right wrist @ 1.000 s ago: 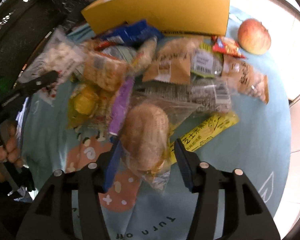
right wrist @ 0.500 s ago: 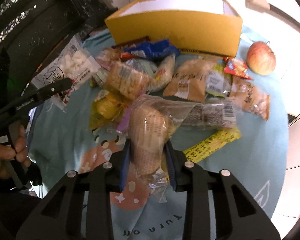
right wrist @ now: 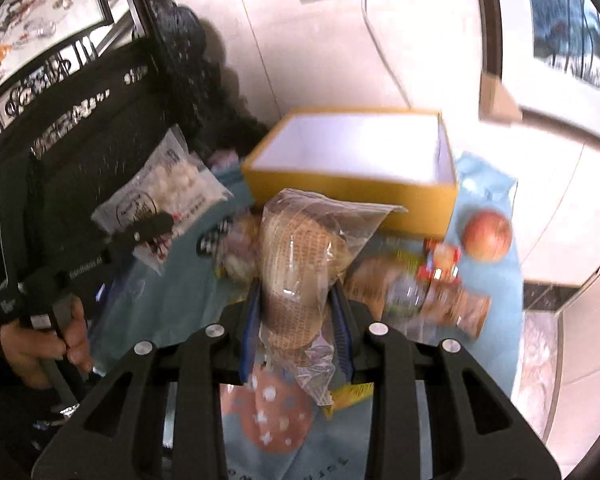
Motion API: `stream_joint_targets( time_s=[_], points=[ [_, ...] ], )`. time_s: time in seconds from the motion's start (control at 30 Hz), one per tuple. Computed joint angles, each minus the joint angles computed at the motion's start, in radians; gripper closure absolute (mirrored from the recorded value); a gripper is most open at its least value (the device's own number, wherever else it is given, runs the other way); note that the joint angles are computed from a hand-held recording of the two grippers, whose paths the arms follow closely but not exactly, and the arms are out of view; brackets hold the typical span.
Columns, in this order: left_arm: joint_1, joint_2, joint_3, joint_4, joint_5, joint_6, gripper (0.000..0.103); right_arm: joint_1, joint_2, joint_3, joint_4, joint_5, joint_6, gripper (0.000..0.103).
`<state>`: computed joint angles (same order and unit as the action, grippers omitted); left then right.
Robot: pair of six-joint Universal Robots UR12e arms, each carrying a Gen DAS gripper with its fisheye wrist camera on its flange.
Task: Organize snacks
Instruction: 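Lift the white bag into the yellow box with the left gripper while the right carries the bread bag, then grasp a yellow chip bag with the left gripper while the right grasps a yellow snack bar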
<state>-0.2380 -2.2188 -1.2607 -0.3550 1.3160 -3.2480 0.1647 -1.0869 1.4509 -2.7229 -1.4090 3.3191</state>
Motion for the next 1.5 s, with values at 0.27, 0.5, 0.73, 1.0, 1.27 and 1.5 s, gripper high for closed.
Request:
stream_joint_targets(
  time_s=[0.27,0.5,0.73,1.0,1.27,1.5],
  points=[
    [-0.013,-0.056,0.126,-0.038,0.007,-0.015,0.075,-0.029,0.045,-0.106,0.011,-0.036,0.016,0.07],
    [-0.022,-0.137,0.28,-0.11,0.034,-0.022,0.075,-0.044,0.093,-0.203,0.06,-0.068,0.002,0.07],
    [-0.025,-0.222,0.44,-0.185,0.052,-0.009,0.075,-0.057,0.147,-0.298,0.09,-0.076,-0.003,0.07],
    [-0.034,-0.372,0.717,-0.314,0.104,0.018,0.074,-0.058,0.258,-0.487,0.136,-0.114,-0.01,0.069],
    [-0.026,-0.441,0.847,-0.374,0.128,-0.005,0.02,-0.055,0.295,-0.549,0.216,-0.186,0.007,0.06],
    [-0.03,-0.258,0.468,-0.176,0.168,-0.004,0.015,-0.047,0.194,-0.338,0.182,-0.151,-0.004,0.06]
  ],
)
